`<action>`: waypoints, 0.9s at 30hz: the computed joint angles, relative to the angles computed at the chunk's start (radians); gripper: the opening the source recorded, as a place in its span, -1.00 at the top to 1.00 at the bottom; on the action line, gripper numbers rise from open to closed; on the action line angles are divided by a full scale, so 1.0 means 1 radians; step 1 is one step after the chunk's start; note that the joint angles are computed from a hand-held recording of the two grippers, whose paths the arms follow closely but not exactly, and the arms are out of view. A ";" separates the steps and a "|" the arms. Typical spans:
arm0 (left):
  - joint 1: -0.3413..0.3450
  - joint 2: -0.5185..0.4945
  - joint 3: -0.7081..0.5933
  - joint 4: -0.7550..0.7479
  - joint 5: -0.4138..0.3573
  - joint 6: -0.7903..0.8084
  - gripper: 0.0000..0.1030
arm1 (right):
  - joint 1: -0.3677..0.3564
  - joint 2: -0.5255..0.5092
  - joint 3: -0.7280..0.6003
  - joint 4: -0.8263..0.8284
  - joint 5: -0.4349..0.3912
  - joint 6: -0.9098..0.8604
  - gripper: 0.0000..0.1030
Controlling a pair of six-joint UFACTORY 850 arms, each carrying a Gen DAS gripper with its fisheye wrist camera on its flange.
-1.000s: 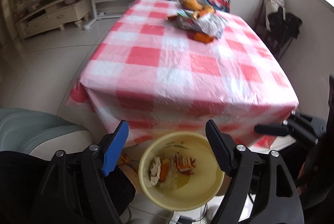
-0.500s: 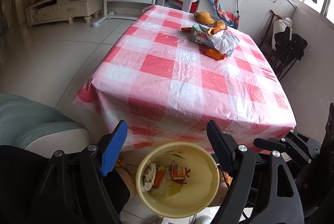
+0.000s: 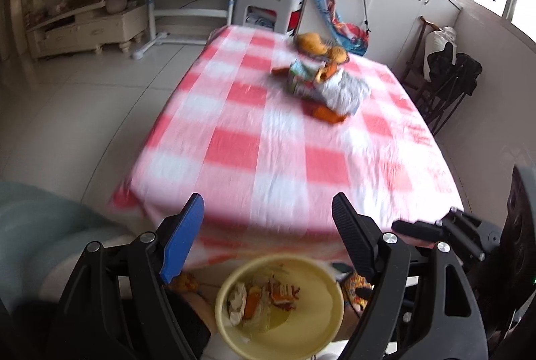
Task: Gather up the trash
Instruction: 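Grasp another orange peel with the left gripper from the white plastic bag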
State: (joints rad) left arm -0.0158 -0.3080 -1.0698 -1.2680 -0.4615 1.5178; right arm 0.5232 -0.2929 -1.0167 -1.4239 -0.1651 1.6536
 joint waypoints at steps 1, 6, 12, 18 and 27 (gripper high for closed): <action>-0.008 -0.010 -0.021 0.011 -0.003 -0.010 -0.47 | -0.011 0.000 -0.005 0.012 0.005 -0.009 -0.36; -0.073 -0.105 -0.188 0.090 -0.011 -0.062 -0.47 | -0.050 -0.013 -0.033 0.093 0.006 -0.107 -0.36; -0.153 -0.267 -0.427 0.217 -0.004 -0.233 -0.47 | -0.110 -0.043 -0.077 0.085 0.019 -0.104 -0.36; -0.244 -0.431 -0.636 0.479 0.020 -0.474 -0.30 | -0.156 -0.069 -0.113 -0.047 0.031 0.025 -0.36; -0.273 -0.586 -0.849 0.682 -0.112 -0.689 0.63 | -0.214 -0.105 -0.165 -0.292 0.036 0.249 -0.36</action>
State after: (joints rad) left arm -0.2886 -0.8935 -1.9192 -0.5859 -0.5739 0.8288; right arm 0.3094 -0.3984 -1.1821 -1.7160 -0.1295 1.9021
